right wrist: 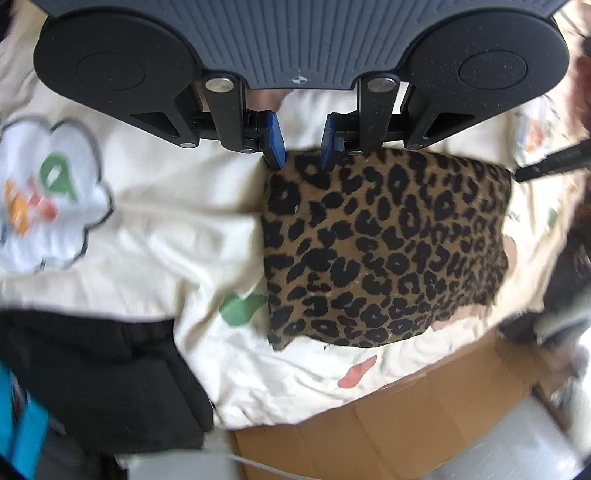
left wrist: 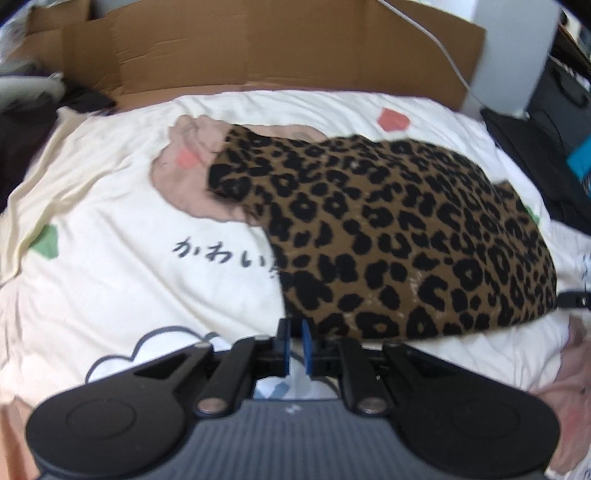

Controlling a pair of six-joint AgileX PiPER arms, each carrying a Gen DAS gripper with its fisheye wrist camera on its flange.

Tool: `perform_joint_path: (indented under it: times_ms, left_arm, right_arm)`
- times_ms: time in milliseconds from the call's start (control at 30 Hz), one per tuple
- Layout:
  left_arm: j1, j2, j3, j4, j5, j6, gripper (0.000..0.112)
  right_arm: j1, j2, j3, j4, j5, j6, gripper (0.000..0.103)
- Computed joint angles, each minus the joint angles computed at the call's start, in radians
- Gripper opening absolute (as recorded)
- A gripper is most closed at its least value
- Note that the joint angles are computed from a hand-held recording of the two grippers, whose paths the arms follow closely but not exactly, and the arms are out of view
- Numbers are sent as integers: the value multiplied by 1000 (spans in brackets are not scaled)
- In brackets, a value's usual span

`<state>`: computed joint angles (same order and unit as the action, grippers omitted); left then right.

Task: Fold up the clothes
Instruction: 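Move both grippers to the edge of the folded leopard-print garment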

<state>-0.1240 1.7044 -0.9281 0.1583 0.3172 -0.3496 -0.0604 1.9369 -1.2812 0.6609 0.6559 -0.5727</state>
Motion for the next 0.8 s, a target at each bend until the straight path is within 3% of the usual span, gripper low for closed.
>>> perform_joint_path:
  times_ms: [200,567,600,700,800]
  left_arm:
    - [29,11,2,-172,-38,140,14]
    - [29,51,5,-242,-70,208,28]
    - [31,54,4,-245,-70,207,28]
    - [48,57,3,-347,-71,281,31]
    - [51,50,14,-369,-83,313,31]
  right_arm:
    - [-63,53,3,150,41,23,33]
    - [-137,154,-6,398,103,48,35]
    - [-139,154,-12,394,109,57,33]
    - [-149,145,-20,397,128,69,14]
    - [-170,124,10,467,147,20,13]
